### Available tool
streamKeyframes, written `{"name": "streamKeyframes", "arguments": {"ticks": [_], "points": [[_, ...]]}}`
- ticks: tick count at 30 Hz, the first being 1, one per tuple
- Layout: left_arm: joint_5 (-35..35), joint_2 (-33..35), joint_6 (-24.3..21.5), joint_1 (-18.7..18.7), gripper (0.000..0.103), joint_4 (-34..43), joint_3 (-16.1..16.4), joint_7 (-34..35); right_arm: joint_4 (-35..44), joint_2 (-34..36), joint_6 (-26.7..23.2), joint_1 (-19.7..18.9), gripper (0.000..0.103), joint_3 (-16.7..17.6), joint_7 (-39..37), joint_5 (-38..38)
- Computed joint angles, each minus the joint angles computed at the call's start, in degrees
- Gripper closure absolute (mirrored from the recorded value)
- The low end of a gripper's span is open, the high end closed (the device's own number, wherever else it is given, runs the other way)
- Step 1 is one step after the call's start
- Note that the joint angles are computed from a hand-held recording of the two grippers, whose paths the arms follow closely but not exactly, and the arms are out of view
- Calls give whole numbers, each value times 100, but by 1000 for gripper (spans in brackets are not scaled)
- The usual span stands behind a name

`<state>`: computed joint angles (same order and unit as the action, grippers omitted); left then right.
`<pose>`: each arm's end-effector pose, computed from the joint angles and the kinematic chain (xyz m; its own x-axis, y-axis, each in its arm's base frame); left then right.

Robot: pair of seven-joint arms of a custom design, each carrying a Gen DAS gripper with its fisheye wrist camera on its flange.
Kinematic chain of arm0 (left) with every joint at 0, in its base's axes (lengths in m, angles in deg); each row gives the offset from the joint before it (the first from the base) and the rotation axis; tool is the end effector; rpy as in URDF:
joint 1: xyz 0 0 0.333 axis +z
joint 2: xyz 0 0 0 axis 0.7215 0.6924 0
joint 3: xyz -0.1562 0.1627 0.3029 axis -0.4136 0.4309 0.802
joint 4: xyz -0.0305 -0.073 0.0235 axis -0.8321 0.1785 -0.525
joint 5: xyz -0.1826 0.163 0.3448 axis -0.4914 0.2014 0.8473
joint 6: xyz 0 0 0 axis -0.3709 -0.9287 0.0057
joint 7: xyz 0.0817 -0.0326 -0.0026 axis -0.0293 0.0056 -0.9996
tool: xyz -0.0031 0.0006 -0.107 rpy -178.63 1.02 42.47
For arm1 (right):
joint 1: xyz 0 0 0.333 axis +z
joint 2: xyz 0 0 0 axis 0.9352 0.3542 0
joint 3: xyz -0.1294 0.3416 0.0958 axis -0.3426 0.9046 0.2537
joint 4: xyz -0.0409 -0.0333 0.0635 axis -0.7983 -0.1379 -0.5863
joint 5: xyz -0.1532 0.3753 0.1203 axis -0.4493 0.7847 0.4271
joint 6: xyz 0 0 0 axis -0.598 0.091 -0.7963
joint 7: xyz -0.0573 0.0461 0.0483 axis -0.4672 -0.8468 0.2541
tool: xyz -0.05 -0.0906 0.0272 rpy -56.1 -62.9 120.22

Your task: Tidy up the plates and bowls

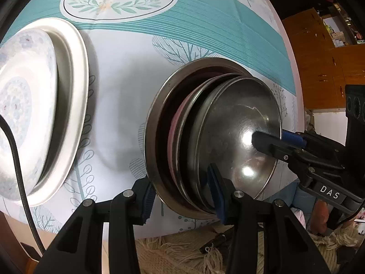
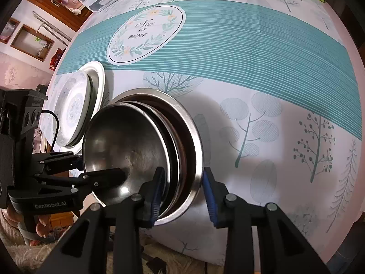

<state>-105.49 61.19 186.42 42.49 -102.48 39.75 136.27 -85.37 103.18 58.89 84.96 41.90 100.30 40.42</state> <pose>0.6099 -0.2603 0.2989 0.2403 -0.8776 0.4149 -0.9653 -0.2611 0.0067 0.6777 0.2529 0.3442 0.4946 -0.8240 -0.2765 -0.8681 -0.4841 -0.1100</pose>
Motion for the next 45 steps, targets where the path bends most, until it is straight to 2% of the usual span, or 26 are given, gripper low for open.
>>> {"name": "streamKeyframes", "arguments": {"ticks": [7, 12, 22, 25, 28, 31, 37, 40, 45], "points": [[238, -283, 36, -144, 61, -213, 146, -261, 9, -53, -46, -32, 70, 51, -89, 113], [566, -631, 54, -323, 61, -475, 345, -699, 98, -54, -129, -24, 71, 128, -276, 239], [689, -1441, 367, -328, 61, -1214, 585, -978, 291, -67, -68, 248, 71, 219, -434, 275], [503, -1664, 509, -236, 61, -1443, 620, -685, 360, -65, 21, 412, 71, 221, -297, 173], [94, -1984, 539, -63, 61, -1738, 705, 57, 430, -45, 148, 583, 71, 230, -60, 89], [-218, -2230, 245, 35, 61, -1846, 953, 803, 534, 10, 225, 770, 71, 243, 394, 59], [-633, -2240, -60, 205, 61, -1823, 1338, 1920, 718, 182, 380, 1166, 71, 248, 1222, -175], [-919, -2144, -351, 400, 61, -1750, 1454, 2584, 833, 315, 400, 1320, 71, 240, 1652, -286], [-1242, -1882, -744, 711, 61, -1585, 1488, 3265, 1037, 538, 468, 1546, 71, 211, 2320, -472]]}}
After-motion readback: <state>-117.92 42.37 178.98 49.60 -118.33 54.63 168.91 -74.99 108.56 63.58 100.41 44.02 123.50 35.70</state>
